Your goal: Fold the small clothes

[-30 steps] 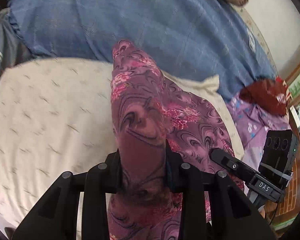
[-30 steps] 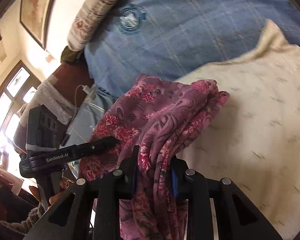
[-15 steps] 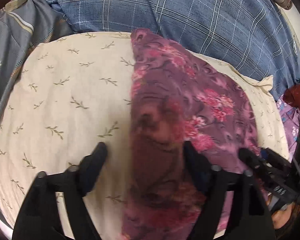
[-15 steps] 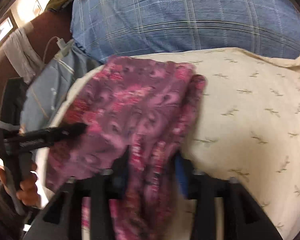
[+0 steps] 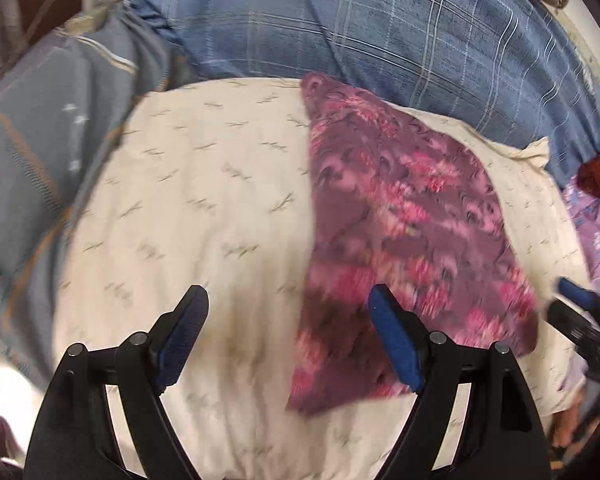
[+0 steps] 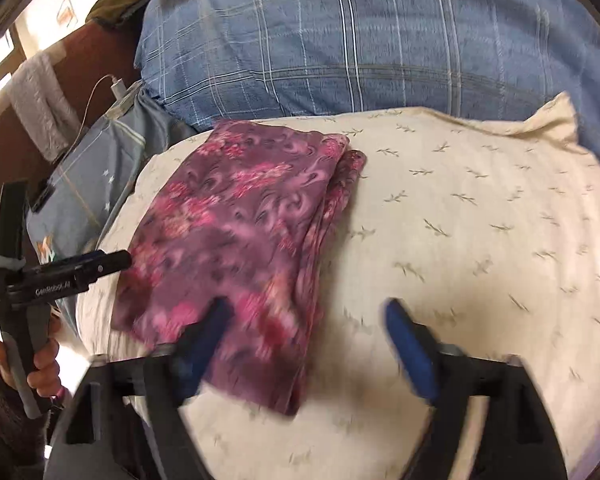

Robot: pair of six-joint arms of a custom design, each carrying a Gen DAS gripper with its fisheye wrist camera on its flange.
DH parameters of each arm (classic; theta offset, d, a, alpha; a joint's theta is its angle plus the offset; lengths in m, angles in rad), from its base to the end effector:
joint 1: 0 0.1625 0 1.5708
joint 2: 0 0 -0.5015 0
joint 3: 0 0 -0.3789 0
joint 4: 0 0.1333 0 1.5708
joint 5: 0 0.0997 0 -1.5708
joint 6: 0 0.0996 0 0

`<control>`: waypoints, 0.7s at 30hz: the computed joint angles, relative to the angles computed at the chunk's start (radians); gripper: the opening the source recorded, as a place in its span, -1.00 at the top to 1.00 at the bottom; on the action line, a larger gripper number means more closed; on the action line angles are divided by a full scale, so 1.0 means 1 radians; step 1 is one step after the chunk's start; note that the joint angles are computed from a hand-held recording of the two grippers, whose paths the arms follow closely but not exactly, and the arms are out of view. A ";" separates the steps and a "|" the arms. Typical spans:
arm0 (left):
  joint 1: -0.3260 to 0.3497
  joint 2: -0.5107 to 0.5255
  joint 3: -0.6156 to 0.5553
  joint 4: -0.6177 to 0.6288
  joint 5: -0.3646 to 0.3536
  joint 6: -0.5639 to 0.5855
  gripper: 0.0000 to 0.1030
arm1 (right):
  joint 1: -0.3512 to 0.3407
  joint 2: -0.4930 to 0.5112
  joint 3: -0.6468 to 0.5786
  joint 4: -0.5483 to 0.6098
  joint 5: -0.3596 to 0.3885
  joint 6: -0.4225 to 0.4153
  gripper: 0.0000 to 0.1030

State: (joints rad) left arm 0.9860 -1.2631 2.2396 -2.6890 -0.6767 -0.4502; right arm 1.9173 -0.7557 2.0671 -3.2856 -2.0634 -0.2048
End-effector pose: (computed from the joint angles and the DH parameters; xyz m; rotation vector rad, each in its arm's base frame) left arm -0.0844 -0.5096 0.2788 0.0778 2.3376 -0.6986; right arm 0.2809 -0.5241 0.0986 0.5838 -2.5593 0.5814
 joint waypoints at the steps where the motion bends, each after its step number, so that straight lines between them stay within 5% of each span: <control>1: -0.014 -0.006 0.022 0.004 0.026 -0.015 -0.61 | 0.019 -0.004 0.022 -0.020 -0.035 0.012 -0.97; 6: -0.095 -0.024 0.137 0.083 0.121 -0.141 -0.61 | 0.082 -0.012 0.081 0.018 -0.158 0.058 -0.99; 12: -0.186 -0.059 0.207 0.254 0.162 -0.293 -0.61 | 0.142 0.032 0.180 -0.207 -0.317 0.011 -1.00; 18: -0.272 -0.123 0.262 0.281 0.160 -0.341 -0.61 | 0.180 0.061 0.218 -0.319 -0.405 -0.047 -1.00; 21: -0.302 -0.146 0.266 0.353 0.164 -0.403 -0.61 | 0.187 0.052 0.245 -0.344 -0.392 -0.054 -1.00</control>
